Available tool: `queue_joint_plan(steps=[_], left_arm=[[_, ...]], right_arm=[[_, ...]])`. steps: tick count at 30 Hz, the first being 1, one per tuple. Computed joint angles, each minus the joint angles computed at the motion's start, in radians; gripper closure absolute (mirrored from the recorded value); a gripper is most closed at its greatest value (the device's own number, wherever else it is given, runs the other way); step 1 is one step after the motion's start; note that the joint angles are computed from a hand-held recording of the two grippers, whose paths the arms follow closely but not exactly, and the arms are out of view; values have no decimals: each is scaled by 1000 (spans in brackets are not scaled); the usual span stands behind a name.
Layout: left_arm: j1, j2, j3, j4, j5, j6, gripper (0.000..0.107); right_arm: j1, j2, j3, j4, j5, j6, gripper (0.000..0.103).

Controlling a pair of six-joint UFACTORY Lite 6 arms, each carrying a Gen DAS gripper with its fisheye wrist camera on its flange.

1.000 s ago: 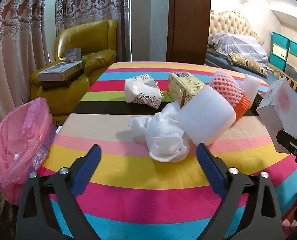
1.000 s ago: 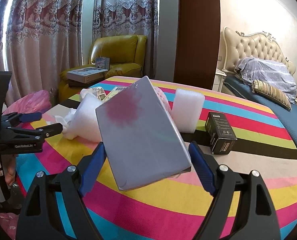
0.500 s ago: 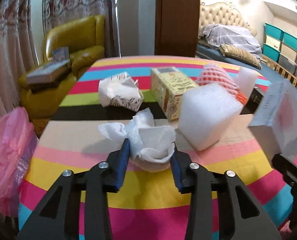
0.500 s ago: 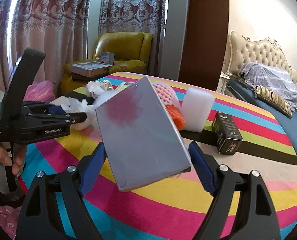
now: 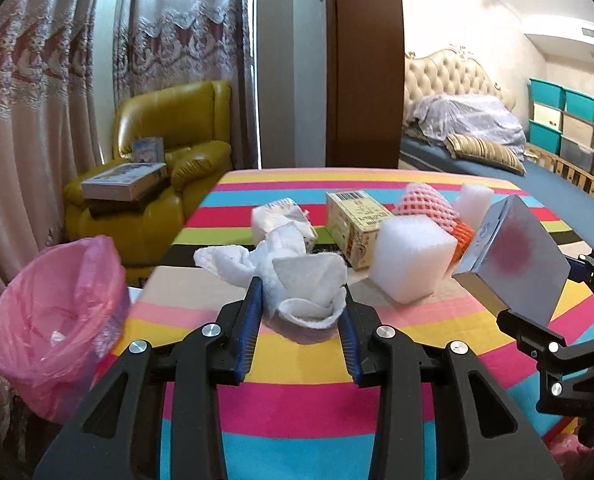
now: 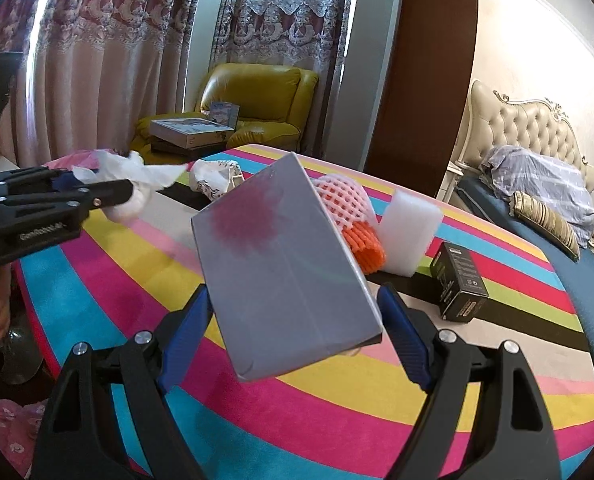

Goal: Collect trash
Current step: 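Grasp the white tissue with the left tool while the right tool holds the wrapped box, then carry the tissue and wrapped box to the pink bin and open both tools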

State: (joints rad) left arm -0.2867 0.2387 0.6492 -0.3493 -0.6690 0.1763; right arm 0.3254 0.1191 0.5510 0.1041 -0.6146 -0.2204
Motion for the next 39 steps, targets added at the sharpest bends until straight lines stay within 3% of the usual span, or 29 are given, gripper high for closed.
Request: queue_joint_plan(steps=[22, 30, 34, 39], left_arm=[[95, -214, -255, 33, -117, 6, 72], [214, -316, -332, 113, -119, -33, 72], [296, -377, -378, 172, -123, -47, 72], [449, -422, -411, 329, -114, -132, 72]], right_arm=[[109, -17, 5, 157, 7, -124, 22], [164, -10, 42, 202, 30, -184, 22], [189, 7, 75, 174, 51, -174, 22], [220, 41, 141, 0, 89, -25, 22]])
